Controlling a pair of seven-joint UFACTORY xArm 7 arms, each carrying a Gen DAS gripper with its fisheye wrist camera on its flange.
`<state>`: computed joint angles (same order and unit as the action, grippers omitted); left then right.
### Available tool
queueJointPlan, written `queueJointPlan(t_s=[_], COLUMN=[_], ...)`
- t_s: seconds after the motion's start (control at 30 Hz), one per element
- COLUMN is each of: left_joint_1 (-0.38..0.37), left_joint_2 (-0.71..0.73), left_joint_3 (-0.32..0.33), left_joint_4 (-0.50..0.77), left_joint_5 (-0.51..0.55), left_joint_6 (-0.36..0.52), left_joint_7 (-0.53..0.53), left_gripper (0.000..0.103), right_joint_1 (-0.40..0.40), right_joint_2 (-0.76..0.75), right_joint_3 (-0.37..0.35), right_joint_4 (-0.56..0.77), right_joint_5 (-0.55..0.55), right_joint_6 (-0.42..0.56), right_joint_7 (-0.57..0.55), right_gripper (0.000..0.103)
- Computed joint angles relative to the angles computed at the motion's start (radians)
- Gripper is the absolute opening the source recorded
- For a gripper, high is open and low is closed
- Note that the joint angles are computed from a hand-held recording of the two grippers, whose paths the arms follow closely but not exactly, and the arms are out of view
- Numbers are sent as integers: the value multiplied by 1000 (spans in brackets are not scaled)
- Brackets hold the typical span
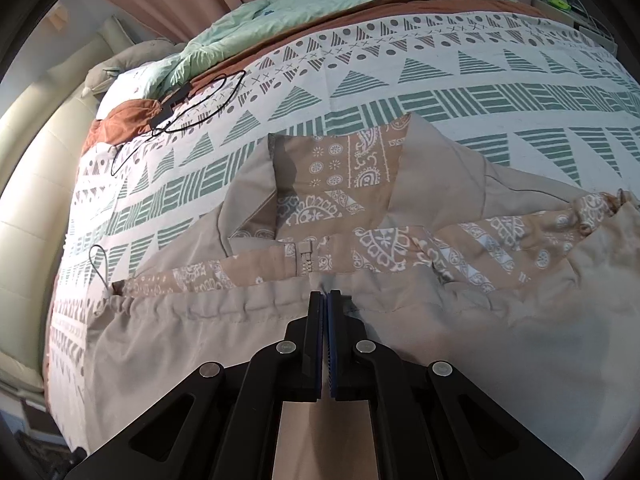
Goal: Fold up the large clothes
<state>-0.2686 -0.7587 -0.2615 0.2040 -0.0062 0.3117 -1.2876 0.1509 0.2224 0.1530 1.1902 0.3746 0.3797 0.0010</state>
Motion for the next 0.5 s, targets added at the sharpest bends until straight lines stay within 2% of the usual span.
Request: queueJointPlan(t_s=[0.17,0.27,0.4,0.47,0.5], left_joint_1=[-23,-50,-106,-131,-140], left_joint_2=[-47,-72,-93,-97,-97], left_joint_3=[6,12,33,44,45], left_joint_4=[-30,-60,-101,-117,-123], left_joint_5=[-22,-45,-81,-98,-103], left_joint_6=[15,-8,-77,-113,-129], left_joint_7=[-26,-48,-69,-77,-83], left_gripper=[76,76,76,76,76], right_joint_1=[-15,-14,-36,-35,-29], right_joint_2=[22,-5,-71,-125,-150], right_joint_3=[5,0,14,8,0], right_joint_4=[-1,-22,-61,-101,-120], right_joint_5=[14,9,102,149,164], right_joint_6=[2,-3,42,44,41], right_joint_7=[-9,-6,-75,-120,-131], right_gripper=[2,2,6,19,31])
